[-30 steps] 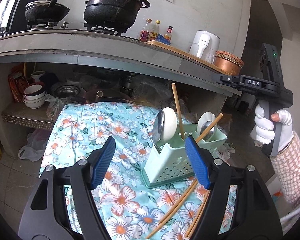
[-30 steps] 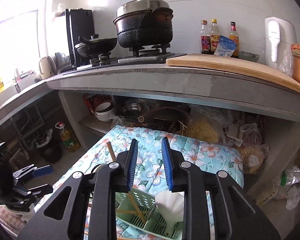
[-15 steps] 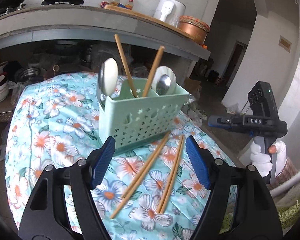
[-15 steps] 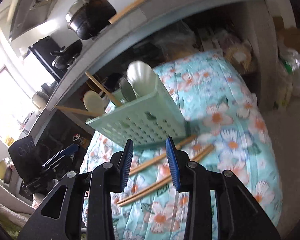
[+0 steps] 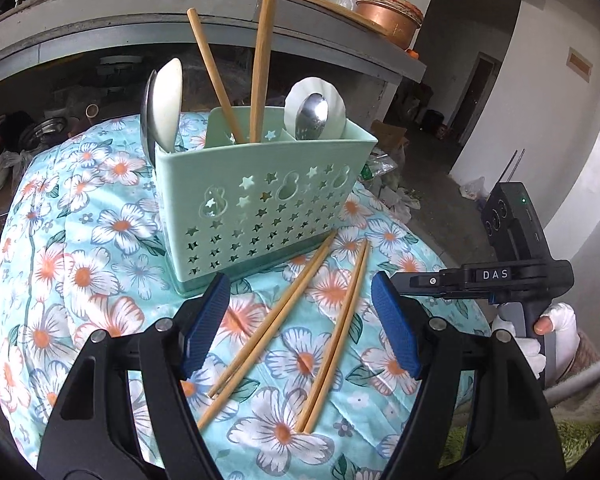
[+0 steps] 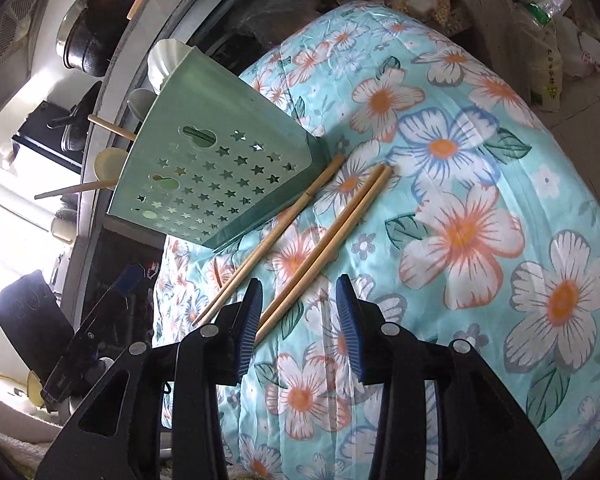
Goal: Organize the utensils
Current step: 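Move both open grippers back down to the remaining loose chopsticks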
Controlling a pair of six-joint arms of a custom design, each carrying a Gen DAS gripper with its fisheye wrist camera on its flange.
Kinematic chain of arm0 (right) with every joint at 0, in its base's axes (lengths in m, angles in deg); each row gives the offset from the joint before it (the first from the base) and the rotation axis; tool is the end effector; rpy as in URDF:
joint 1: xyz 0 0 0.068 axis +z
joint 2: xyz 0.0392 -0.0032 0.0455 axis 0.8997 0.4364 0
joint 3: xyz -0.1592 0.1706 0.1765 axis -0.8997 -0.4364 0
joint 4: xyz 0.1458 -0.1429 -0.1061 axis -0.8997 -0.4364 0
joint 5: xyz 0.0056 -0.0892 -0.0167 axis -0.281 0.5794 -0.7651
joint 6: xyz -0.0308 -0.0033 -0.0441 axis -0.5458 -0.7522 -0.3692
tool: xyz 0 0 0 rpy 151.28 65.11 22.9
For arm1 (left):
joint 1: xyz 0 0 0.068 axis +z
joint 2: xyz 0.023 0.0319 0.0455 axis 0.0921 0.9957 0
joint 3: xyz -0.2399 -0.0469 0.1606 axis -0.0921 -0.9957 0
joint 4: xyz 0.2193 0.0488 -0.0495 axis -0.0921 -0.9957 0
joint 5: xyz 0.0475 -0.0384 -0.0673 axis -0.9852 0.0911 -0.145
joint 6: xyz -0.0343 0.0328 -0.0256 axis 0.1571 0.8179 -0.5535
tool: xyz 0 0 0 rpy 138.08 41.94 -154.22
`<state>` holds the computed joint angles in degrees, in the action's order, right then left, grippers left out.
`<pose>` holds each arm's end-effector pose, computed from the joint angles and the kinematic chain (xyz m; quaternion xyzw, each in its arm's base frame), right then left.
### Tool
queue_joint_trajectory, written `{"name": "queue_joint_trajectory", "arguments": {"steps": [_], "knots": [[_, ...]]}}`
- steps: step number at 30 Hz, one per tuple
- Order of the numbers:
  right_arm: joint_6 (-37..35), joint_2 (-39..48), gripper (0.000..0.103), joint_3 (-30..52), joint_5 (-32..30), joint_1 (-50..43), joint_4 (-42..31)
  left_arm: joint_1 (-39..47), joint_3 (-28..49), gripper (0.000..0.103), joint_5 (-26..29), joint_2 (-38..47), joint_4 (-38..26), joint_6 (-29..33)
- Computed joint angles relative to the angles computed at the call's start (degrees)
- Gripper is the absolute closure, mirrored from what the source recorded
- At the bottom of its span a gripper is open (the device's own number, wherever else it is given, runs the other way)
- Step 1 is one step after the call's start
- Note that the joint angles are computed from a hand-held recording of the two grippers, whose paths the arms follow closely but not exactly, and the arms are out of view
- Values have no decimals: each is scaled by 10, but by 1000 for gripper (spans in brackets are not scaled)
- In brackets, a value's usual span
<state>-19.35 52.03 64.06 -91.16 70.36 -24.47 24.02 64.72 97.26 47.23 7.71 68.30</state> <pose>0.2905 0.0529 0.2526 0.0706 0.9030 0.3703 0.2061 0.2473 0.0591 0.3279 0.1502 0.8892 -0.2128 0.3762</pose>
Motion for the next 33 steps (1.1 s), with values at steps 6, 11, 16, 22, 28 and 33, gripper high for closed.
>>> {"name": "queue_joint_trajectory", "arguments": {"steps": [6, 11, 16, 22, 28, 33], "knots": [[11, 9, 63, -10, -19, 0, 15, -15, 3, 34, -19, 11, 2, -2], [29, 30, 63, -20, -58, -7, 40, -26, 5, 34, -31, 20, 8, -6], [57, 58, 63, -32, -96, -4, 73, -30, 6, 34, -35, 24, 8, -10], [96, 85, 64, -34, -106, 5, 120, -27, 6, 34, -32, 28, 8, -11], [120, 100, 83, -26, -92, 8, 132, -20, 6, 34, -26, 29, 4, -7], [128, 100, 91, -38, -104, -4, 145, -21, 6, 34, -27, 29, 4, -8]]}}
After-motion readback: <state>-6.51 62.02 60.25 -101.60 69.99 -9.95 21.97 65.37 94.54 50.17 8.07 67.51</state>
